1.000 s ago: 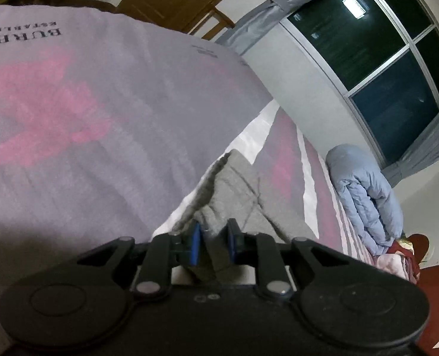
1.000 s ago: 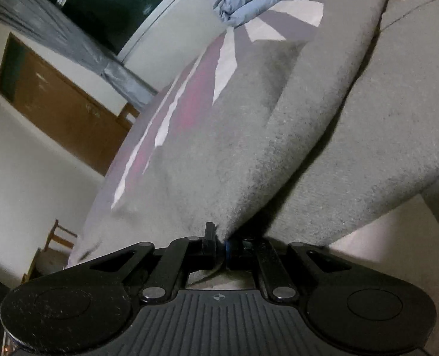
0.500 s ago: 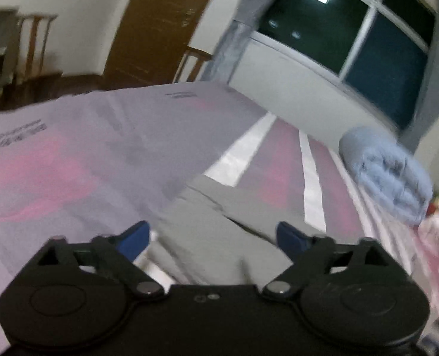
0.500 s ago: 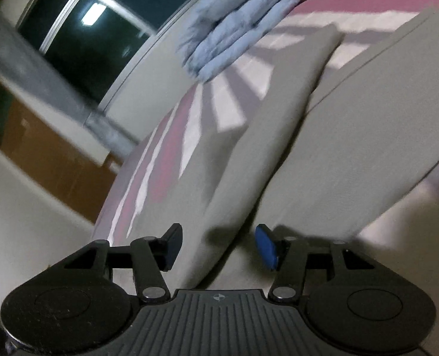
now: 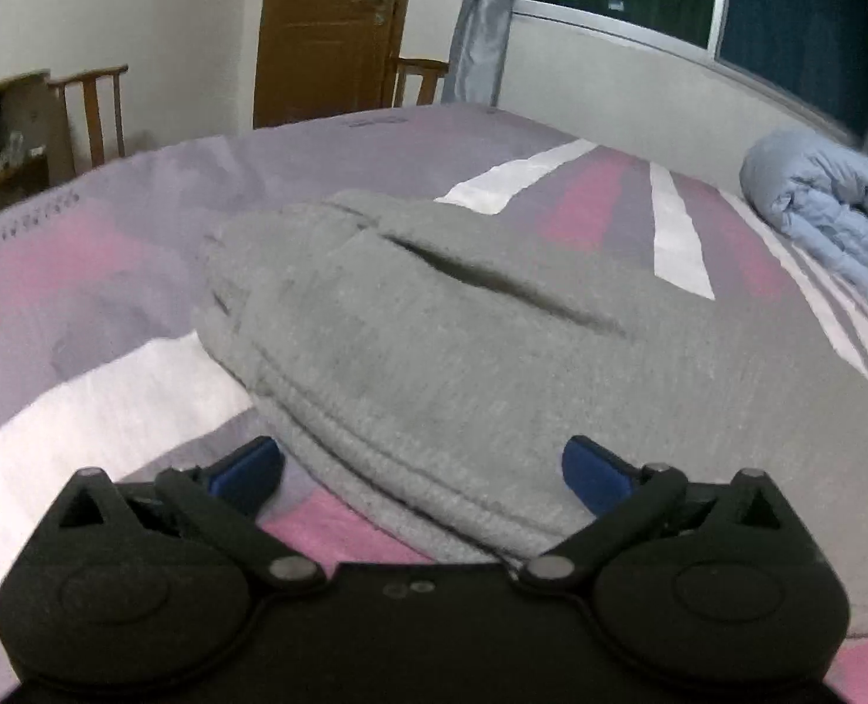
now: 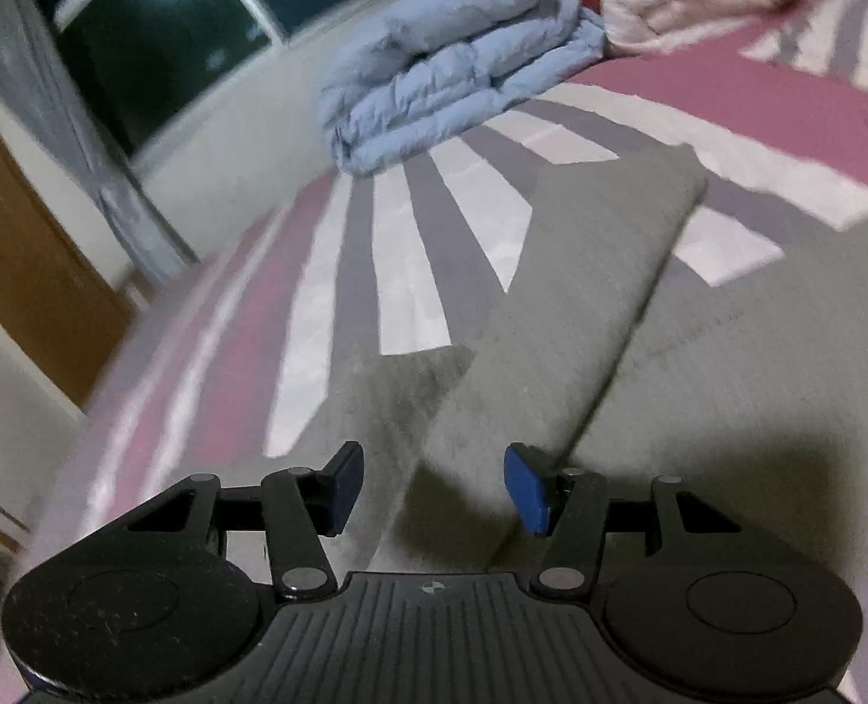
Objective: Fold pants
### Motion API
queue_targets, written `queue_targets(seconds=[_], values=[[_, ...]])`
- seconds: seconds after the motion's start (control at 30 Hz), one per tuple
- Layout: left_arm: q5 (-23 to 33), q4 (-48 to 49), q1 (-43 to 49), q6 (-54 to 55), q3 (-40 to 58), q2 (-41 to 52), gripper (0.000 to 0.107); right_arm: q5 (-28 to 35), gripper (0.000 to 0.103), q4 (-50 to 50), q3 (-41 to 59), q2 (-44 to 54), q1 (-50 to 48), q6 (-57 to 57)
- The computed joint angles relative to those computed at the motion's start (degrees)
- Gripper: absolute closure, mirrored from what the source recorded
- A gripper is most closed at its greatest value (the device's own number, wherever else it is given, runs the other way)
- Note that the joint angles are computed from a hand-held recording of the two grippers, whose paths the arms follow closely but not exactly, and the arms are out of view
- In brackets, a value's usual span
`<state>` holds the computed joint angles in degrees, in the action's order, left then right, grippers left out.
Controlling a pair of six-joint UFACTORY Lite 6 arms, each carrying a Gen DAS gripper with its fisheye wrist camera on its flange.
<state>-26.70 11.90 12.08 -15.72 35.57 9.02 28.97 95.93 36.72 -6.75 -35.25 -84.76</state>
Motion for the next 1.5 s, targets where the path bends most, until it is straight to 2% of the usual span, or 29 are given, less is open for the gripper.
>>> queue_targets(seconds=[0.1,0.17,0.23,0.33,0.4,0.57,0.7,0.77,0.83,0.87,1.0,1.1,1.23,1.3,1.33,1.37,1.43,1.5], values=[[-0.1,-4.4,-1.6,3.9,-0.3,-0.4,0.01,-12.3,0.048,-2.5,4.6,4.4,8.2,0.7],[-0.4,-2.1,-1.0,1.8,-0.4,-0.4,0.01,-17.6,0.05,-2.6,5.6,6.2,11.1,-1.4],[-0.7,-1.4,-0.8,1.1,-0.6,-0.5,0.01,-16.6,0.099,-2.7,4.2,5.5,10.0,-3.4],[-1.5,0.4,-0.1,-0.3,-0.6,0.0,0.01,-11.4,0.099,-2.5,-2.1,-0.8,4.0,-4.1],[-2.2,2.0,0.5,-1.6,-1.2,-0.4,0.01,-7.8,0.099,-6.5,-6.6,-6.1,-1.1,-1.8],[-2.4,5.4,1.8,-4.2,-1.1,-0.5,0.01,7.7,0.099,-18.4,-18.3,-18.1,-21.8,0.5],[-2.3,6.9,2.3,-5.3,-0.9,-0.6,0.01,12.2,0.098,-22.0,-19.8,-19.0,-27.3,1.1],[-2.4,7.6,2.6,-5.9,-1.0,-0.6,0.01,12.7,0.087,-23.0,-18.9,-21.5,-27.3,3.6],[-2.6,8.1,2.8,-6.4,-0.9,-0.4,0.01,7.1,0.052,-22.3,-19.1,-26.4,-23.2,4.6],[-2.6,8.2,2.8,-6.5,-0.9,-0.4,0.01,4.8,0.052,-20.6,-18.5,-26.7,-21.0,2.6],[-2.7,9.0,3.1,-7.2,-0.8,-0.3,0.01,-2.6,0.052,-12.3,-12.3,-17.5,-12.3,-8.0],[-2.9,9.9,3.4,-7.9,-0.8,-0.2,0.01,-12.7,0.052,2.6,-7.4,-9.0,-4.3,-26.0],[-3.3,10.6,3.6,-8.4,-0.9,-0.2,0.01,-19.3,0.052,20.2,0.0,1.1,0.6,-50.0],[-3.3,10.4,3.6,-8.3,-1.0,-0.2,0.01,-18.1,0.055,22.5,2.7,5.7,-0.7,-54.7],[-3.3,10.4,3.6,-8.3,-1.0,-0.2,0.01,-17.1,0.08,20.7,4.7,8.3,-1.9,-53.5],[-3.3,10.6,3.6,-8.4,-1.0,-0.2,0.01,-16.0,0.097,16.9,5.8,9.8,-3.3,-49.9],[-3.3,10.4,3.5,-8.4,-1.0,-0.2,0.01,-10.9,0.099,6.7,7.0,10.7,-8.8,-39.7],[-3.5,11.2,3.9,-9.0,-1.2,-0.5,0.01,-5.2,0.099,2.2,6.3,9.0,-15.1,-34.9]])
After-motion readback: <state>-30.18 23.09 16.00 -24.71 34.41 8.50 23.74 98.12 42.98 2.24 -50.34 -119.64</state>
